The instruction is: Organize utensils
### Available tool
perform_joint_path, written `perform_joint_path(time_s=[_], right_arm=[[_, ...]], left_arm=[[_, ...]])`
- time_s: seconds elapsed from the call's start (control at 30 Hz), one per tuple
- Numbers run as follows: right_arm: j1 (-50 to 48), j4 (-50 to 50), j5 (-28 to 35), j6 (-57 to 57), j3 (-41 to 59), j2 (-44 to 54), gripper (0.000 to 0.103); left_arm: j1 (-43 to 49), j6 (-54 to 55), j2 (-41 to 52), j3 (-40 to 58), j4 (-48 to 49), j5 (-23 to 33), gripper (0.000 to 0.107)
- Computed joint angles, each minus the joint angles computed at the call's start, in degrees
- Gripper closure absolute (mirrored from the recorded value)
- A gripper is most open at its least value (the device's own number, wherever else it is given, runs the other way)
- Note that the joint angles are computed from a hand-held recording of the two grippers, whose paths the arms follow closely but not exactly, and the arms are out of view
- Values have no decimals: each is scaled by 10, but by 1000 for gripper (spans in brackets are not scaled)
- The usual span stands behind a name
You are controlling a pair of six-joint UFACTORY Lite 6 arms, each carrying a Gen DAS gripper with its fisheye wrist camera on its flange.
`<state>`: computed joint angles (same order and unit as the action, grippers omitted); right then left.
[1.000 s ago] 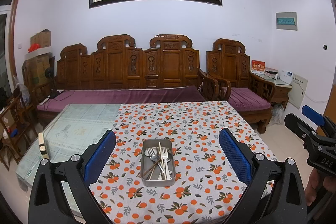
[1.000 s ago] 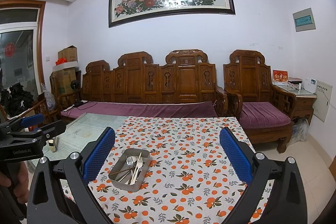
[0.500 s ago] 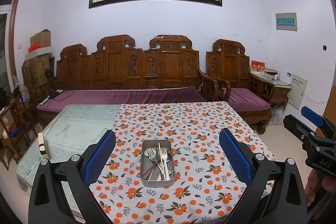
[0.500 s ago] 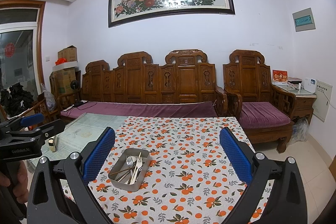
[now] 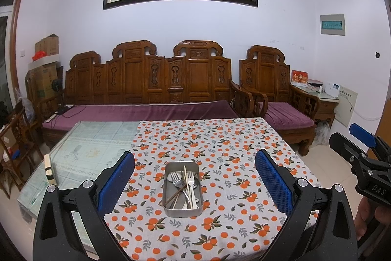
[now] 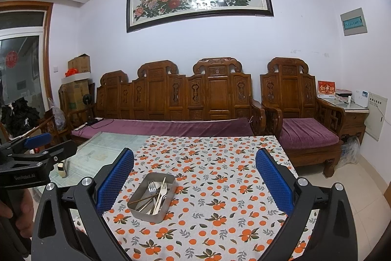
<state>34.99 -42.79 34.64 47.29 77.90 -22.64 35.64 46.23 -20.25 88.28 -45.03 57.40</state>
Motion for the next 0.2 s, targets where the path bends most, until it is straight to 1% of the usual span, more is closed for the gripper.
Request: perform_joint_path(time_s=[0.2], right_arm=[[1, 2, 3, -3, 5, 2, 3]], left_arm=[[0, 1, 1, 0, 0, 0, 12]])
